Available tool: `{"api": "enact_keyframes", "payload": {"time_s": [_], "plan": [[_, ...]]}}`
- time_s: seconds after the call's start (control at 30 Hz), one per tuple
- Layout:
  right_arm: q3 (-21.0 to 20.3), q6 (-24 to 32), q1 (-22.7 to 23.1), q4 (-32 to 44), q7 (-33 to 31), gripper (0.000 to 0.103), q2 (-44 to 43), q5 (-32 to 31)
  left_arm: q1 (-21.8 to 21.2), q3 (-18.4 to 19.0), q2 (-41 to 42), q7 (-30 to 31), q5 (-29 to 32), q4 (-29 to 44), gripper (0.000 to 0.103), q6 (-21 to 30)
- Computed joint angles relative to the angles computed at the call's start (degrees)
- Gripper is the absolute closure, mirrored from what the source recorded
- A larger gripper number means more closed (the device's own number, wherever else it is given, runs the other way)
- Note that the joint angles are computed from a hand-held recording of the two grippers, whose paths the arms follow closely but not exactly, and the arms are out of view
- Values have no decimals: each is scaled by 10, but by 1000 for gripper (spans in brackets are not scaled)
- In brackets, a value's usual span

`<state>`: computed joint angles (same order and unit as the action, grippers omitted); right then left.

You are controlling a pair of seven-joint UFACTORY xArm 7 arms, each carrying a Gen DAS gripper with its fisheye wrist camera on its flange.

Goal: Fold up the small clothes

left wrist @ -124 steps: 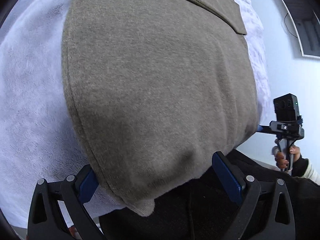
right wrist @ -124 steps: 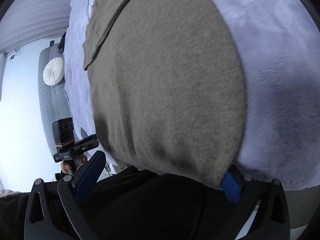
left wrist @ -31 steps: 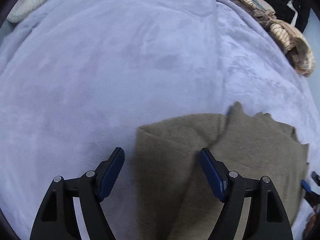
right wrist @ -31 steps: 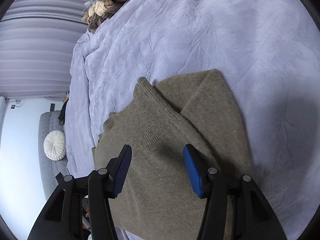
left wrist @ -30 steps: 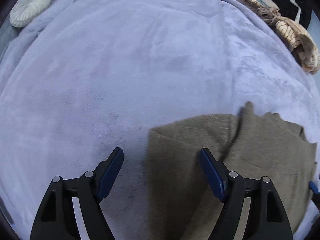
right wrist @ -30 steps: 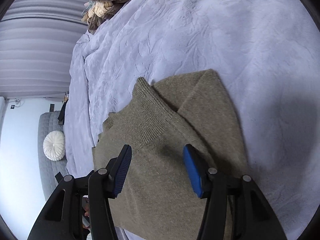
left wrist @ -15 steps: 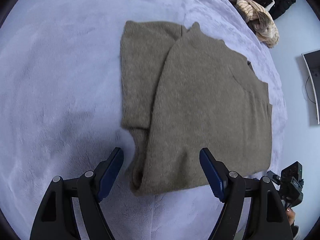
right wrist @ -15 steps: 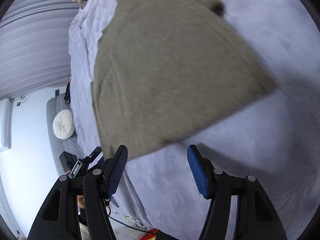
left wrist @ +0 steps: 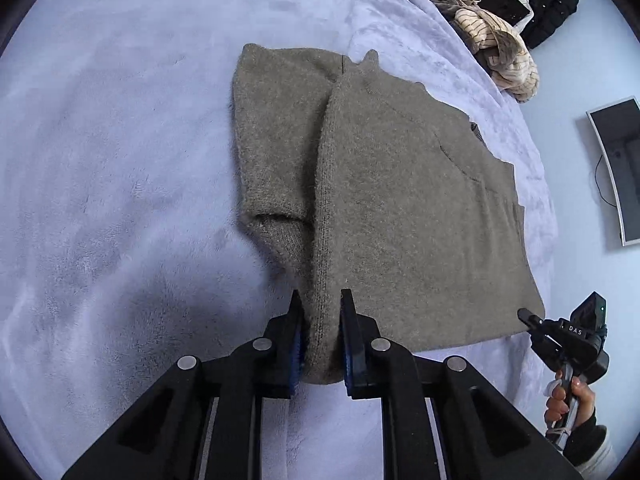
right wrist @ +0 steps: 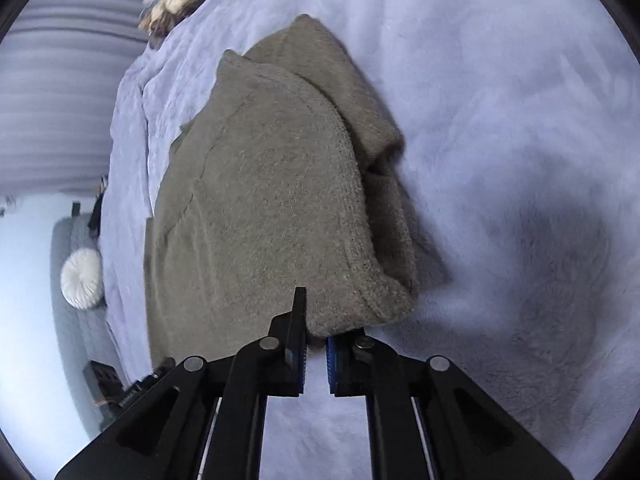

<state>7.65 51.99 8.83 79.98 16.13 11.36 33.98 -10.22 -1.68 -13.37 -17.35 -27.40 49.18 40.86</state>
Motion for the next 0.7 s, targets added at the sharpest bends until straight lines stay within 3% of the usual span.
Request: {"api": "enact_keyframes", "payload": {"time_s": [0.07, 0.13, 0.3, 0.4, 0.47, 0.53, 0.7], "plan": [[-4, 20, 3, 6, 2, 95, 1, -36, -1, -3, 3, -6, 4, -10, 86, 6], [-8, 40, 4, 3, 1, 95, 10, -66, 2, -17, 10, -18, 52, -21, 86, 9], [-7, 49, -7, 8, -14, 95, 22, -57, 3, -17, -16, -37, 72, -34, 85, 5], [-9, 67, -7, 20, -20, 94, 20, -78, 8, -23, -35, -42, 124, -33, 85, 31], [-11, 74, -9, 23, -9, 93, 18, -75, 6, -14, -46, -35, 120, -38, 85, 47], [-13, 79, -10, 14, 1, 86, 5, -76, 12, -14, -57, -48, 131, -38, 85, 64], [-21, 86, -4, -4, 24, 83, -34, -126, 31, -21, -71, -93, 176, -20, 85, 65]]}}
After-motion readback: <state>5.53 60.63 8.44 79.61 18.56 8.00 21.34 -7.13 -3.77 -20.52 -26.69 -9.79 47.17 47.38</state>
